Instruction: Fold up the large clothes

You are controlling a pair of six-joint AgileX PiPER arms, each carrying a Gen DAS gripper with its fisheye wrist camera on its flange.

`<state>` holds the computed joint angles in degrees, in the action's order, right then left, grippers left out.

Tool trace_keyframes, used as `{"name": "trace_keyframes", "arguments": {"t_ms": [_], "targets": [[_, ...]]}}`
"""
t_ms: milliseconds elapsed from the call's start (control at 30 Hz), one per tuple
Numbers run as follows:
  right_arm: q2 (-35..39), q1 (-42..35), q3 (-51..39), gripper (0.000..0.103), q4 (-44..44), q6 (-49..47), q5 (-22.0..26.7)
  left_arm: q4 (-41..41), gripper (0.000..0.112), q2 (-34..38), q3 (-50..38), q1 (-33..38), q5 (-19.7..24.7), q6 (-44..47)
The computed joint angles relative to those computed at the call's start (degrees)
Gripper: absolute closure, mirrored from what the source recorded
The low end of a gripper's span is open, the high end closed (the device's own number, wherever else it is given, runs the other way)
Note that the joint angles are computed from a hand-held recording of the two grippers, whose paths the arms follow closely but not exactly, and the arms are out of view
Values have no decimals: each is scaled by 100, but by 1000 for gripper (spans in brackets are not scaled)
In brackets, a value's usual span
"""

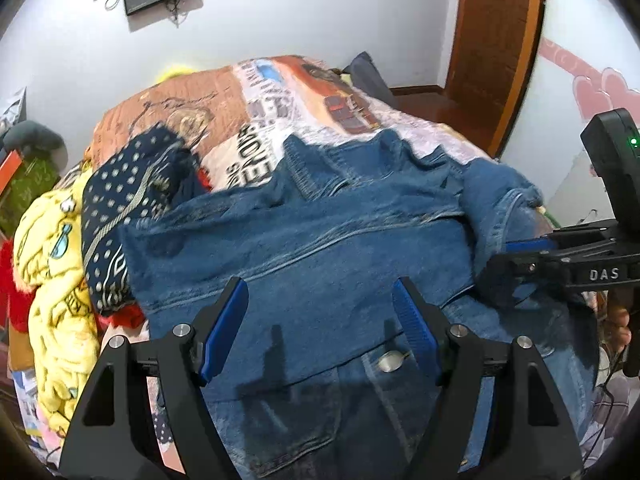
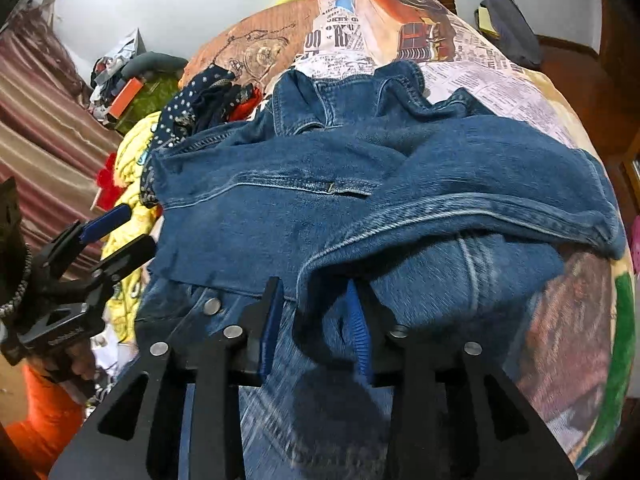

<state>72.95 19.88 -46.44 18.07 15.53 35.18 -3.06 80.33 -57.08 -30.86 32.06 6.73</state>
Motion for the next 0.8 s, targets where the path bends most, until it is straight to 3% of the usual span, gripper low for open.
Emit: {"name": "trace_keyframes", "arguments": {"t_ms": [200, 433, 667, 800], "targets": [[-913, 454, 214, 56, -2130, 1947, 201, 464, 38, 270, -559, -734, 116, -513], [-2067, -17, 856, 55, -3400, 2994, 782, 812, 38, 1221, -1809, -1708, 548, -702], [-2767, -1747, 1427, 55, -2431, 1690, 880, 972, 38, 2691, -3591, -2515, 1329, -468], [-2898, -2565, 1648, 55, -1774, 932, 743, 1104, 38, 3782, -4975, -2885, 2041, -225]]}}
